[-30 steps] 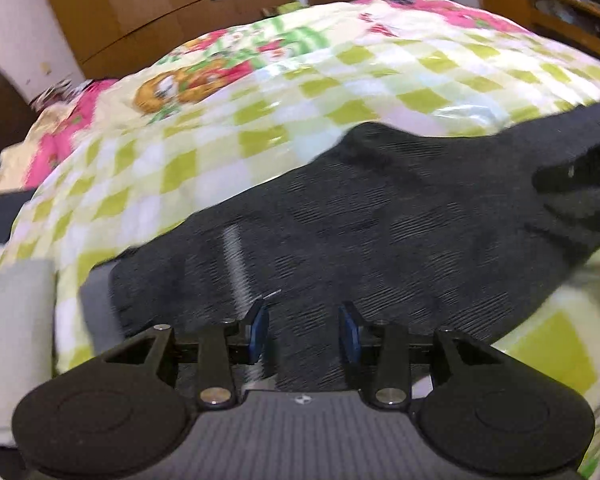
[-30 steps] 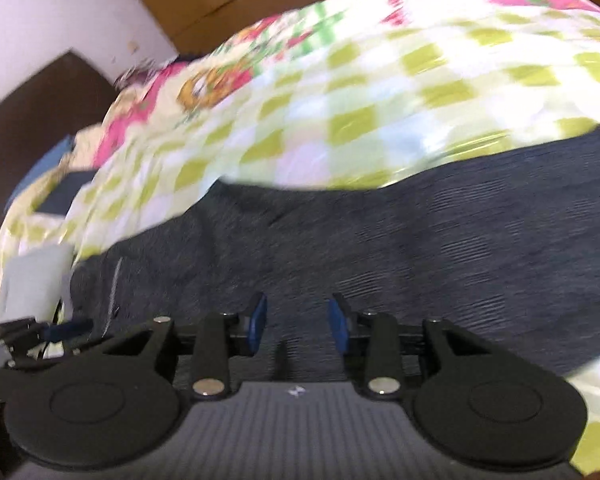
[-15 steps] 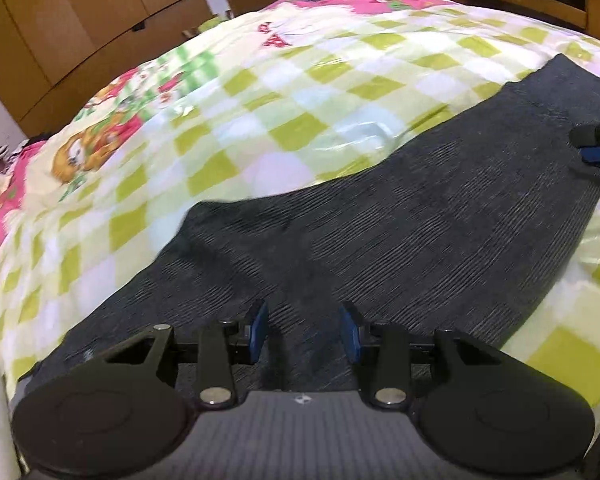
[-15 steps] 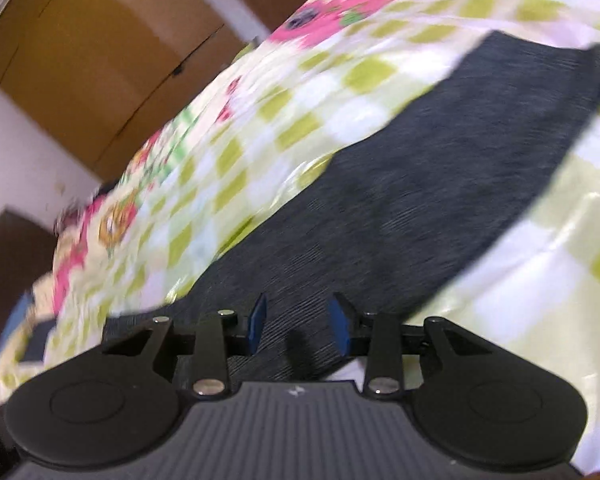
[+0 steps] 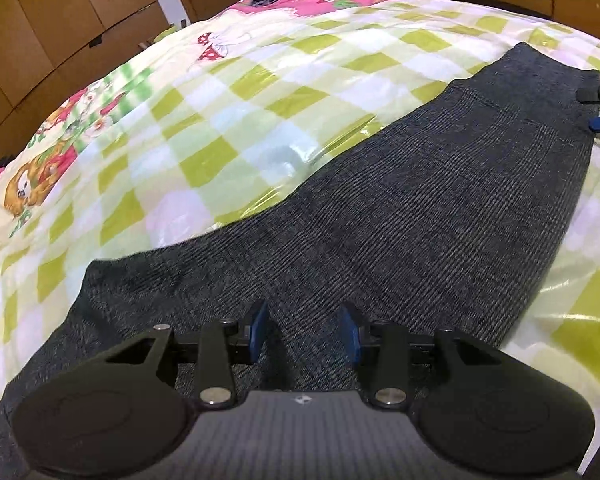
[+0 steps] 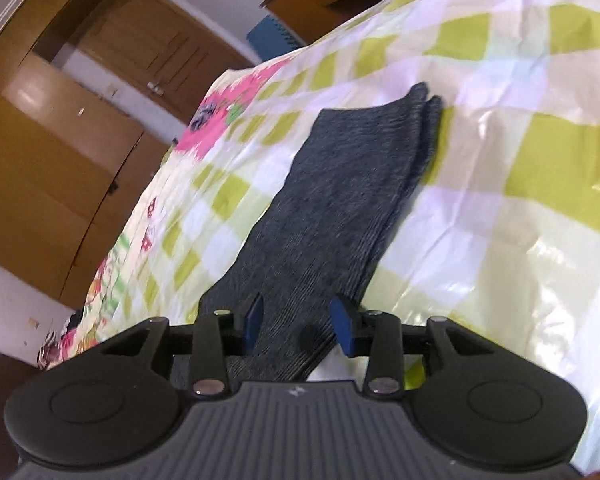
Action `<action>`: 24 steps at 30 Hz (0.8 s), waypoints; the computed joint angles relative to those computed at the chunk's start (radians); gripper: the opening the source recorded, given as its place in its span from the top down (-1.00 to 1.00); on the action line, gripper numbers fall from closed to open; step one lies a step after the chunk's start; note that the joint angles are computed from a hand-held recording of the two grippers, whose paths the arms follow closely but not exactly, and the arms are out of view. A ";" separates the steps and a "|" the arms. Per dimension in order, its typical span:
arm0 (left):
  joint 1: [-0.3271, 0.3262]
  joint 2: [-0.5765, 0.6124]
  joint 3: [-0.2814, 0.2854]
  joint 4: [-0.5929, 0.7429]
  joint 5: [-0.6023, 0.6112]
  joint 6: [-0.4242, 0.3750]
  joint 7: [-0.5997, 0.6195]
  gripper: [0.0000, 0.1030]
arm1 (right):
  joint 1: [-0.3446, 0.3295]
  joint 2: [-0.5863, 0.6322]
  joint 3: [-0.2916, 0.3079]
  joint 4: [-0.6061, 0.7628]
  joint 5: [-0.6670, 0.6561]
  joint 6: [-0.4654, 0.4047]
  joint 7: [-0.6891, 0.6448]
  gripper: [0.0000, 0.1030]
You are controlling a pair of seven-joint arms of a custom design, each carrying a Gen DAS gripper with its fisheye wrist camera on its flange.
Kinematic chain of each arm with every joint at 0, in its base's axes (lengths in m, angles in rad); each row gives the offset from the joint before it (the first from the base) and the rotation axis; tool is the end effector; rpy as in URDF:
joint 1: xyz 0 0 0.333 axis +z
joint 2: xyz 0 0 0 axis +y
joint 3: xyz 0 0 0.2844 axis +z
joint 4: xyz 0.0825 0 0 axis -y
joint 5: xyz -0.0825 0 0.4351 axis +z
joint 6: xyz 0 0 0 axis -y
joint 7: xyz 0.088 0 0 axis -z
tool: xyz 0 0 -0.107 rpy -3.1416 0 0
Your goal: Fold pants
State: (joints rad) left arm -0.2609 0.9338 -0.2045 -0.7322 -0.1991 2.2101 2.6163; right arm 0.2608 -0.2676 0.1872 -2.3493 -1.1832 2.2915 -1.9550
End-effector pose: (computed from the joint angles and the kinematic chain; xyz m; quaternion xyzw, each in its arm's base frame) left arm 0.7908 -0.3074 0.4395 -0.1242 0.9398 -0.2715 0.1661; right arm 0.4952 0.2155 0.4126 -0.0065 0.8767 -0.2699 0.3981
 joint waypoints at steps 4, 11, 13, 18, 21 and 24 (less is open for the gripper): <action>-0.012 0.040 -0.002 0.070 0.006 -0.037 -0.006 -0.03 | 0.007 -0.023 0.016 -0.018 0.025 -0.080 0.046 0.24; -0.022 0.058 -0.005 0.088 0.008 -0.030 -0.004 -0.03 | -0.013 -0.054 0.009 -0.075 -0.010 -0.090 0.137 0.27; -0.021 0.047 -0.006 0.069 0.007 -0.021 0.001 -0.03 | -0.038 -0.054 -0.006 -0.090 -0.066 -0.045 0.192 0.25; -0.020 0.033 -0.005 0.047 0.004 -0.012 -0.001 -0.03 | -0.094 -0.030 -0.036 -0.094 -0.206 0.050 0.300 0.19; -0.013 0.003 -0.009 -0.006 -0.005 0.014 0.003 -0.03 | -0.116 -0.020 -0.043 -0.095 -0.270 0.069 0.436 0.19; -0.005 -0.015 -0.012 -0.037 -0.017 0.022 -0.002 -0.03 | -0.125 -0.021 -0.037 -0.114 -0.377 0.055 0.608 0.15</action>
